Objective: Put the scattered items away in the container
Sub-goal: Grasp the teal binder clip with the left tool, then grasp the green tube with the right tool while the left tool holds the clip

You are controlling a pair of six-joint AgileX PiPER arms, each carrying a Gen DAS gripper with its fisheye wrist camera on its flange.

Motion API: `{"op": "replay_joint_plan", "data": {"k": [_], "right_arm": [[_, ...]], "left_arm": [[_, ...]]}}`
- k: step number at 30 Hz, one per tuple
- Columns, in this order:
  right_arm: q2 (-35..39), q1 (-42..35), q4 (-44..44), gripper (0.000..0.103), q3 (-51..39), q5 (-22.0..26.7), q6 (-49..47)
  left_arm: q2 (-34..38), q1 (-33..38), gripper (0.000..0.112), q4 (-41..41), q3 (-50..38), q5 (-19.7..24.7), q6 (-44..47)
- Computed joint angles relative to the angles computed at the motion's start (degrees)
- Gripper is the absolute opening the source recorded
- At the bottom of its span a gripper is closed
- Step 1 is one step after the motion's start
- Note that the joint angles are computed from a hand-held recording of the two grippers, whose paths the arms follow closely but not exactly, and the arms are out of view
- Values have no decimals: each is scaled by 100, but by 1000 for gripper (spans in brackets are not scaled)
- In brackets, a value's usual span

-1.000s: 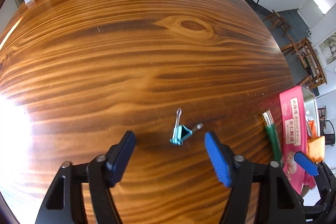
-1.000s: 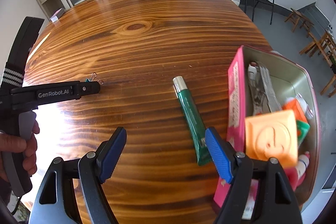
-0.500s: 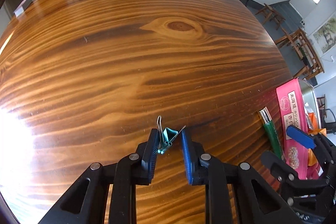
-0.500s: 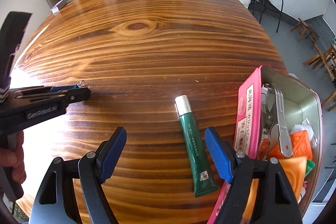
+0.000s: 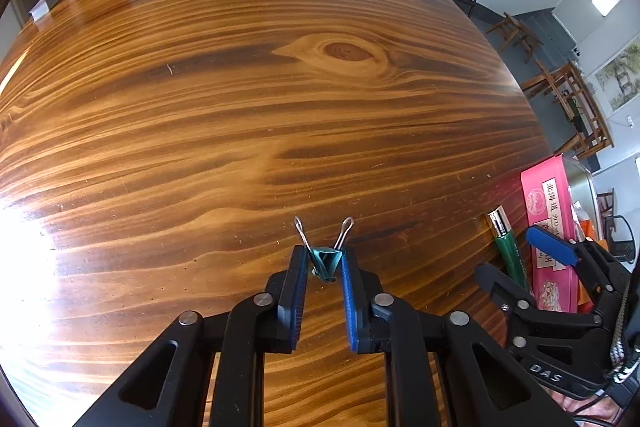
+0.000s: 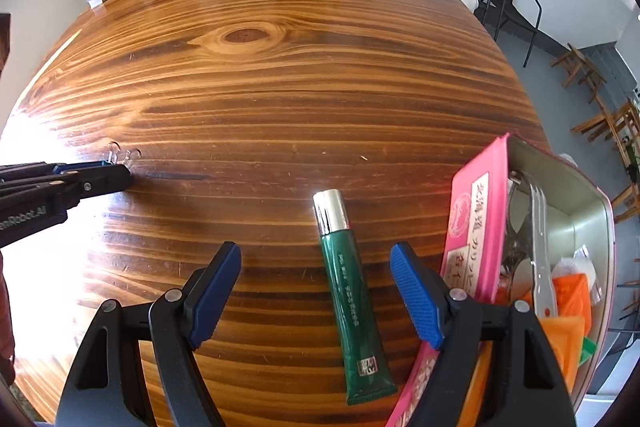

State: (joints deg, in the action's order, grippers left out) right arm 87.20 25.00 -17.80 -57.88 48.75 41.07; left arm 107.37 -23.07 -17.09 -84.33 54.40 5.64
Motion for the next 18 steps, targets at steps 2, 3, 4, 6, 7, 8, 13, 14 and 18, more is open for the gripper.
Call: {"op": "replay_joint_plan", "data": {"k": [2,3,4,6,7,8,13,14,18], "right_arm": [[60,12,-36,80,-32,14,-22],[109,32,-74,81,-62,35,-27],[150,56,-137,81,-89,78,4],[241,94,-266,79,-144,133,30],[267,116,-337,78,-158,169,70],[291,142,-447,72,-168,230,151],[87,-16,-624,44,-26,270,272],[62,-54,-602,39,-17,259,259],[-45,-201,-434,34,38,164,116]], "left_arm": [[-53,16,15,-3,5,2,15],[-73,23,15,3,0,8,22],[-88,27,15,17,-3,9,21],[-112,42,15,35,3,7,7],[-125,55,15,30,10,9,2],[-146,62,15,31,26,-2,-12],[-228,91,15,-3,49,-17,-12],[-247,92,15,-5,49,-12,-8],[-374,108,15,-28,120,13,28]]}}
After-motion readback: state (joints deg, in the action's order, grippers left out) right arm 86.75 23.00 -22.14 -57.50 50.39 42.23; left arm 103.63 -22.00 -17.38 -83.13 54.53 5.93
